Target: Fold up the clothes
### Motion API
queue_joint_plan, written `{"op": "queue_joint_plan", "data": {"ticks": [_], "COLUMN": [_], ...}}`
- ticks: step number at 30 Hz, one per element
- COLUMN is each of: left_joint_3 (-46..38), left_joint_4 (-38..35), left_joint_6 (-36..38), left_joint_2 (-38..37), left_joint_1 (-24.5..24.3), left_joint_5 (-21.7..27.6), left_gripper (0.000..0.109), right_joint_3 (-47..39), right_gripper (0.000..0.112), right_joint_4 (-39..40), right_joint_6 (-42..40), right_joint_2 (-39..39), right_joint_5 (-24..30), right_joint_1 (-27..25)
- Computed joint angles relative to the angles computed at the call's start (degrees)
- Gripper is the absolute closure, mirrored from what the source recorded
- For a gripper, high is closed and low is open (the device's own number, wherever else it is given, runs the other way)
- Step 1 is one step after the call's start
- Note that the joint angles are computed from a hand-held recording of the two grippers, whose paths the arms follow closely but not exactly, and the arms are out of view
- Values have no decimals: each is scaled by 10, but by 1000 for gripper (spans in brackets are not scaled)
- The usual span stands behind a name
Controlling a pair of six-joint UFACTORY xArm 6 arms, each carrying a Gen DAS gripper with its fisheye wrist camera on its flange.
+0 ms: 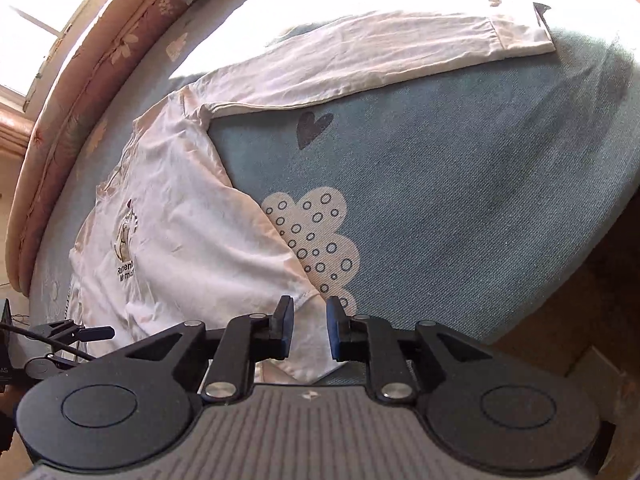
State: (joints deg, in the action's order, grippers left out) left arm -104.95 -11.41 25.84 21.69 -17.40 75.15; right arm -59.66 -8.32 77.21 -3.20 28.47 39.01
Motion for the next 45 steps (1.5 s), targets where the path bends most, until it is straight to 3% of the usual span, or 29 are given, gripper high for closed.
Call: {"op": "queue_joint_plan", "data": {"ticks": [3, 8, 13, 17, 21, 24, 26, 29, 30, 32, 35, 41, 43, 45], "left_joint_3": [37, 133, 254, 336, 419, 452, 471, 506, 512, 505, 484, 512, 502, 501], "left_joint_4": [6, 19, 28, 15, -29, -113, -221, -285, -291, -302, -330, -389, -361, -338], "left_joint_6": [-50, -109, -147, -255, -354, -347, -313, -273, -264, -250, -210, -236, -224, -240], "left_joint_2": [-22, -81, -168, -238, -292, -312, -314, -332, -335, -322, -291, -296, -295, -296], "left_joint_1": [14, 38, 59, 88, 132, 163, 195, 222, 228, 242, 256, 260, 239, 233], "left_joint_5": [-9, -17, -49, -101, -151, -172, -160, -162, -159, -145, -111, -69, -58, -68], "left_gripper": [35, 35, 35, 55, 59, 59, 60, 63, 73, 80, 80, 80, 86, 106], "right_joint_3": [-72, -198, -316, -392, -449, -489, -520, -569, -583, -605, -630, -707, -747, -777], "right_gripper": [91, 88, 83, 81, 77, 76, 76, 76, 76, 75, 73, 72, 72, 72], "right_joint_4": [25, 159, 254, 290, 292, 301, 305, 307, 309, 316, 326, 326, 322, 309], "right_joint_6": [-88, -271, -412, -482, -514, -527, -532, -537, -537, -539, -542, -509, -503, -499], "right_joint_2": [62, 172, 258, 305, 335, 360, 379, 410, 419, 432, 450, 503, 526, 542], "right_joint_5": [-3, -9, 47, 111, 164, 194, 211, 232, 237, 241, 246, 255, 270, 290], "right_joint_1": [-6, -18, -20, -28, -37, -43, -44, -43, -42, -41, -39, -29, -26, -26]}}
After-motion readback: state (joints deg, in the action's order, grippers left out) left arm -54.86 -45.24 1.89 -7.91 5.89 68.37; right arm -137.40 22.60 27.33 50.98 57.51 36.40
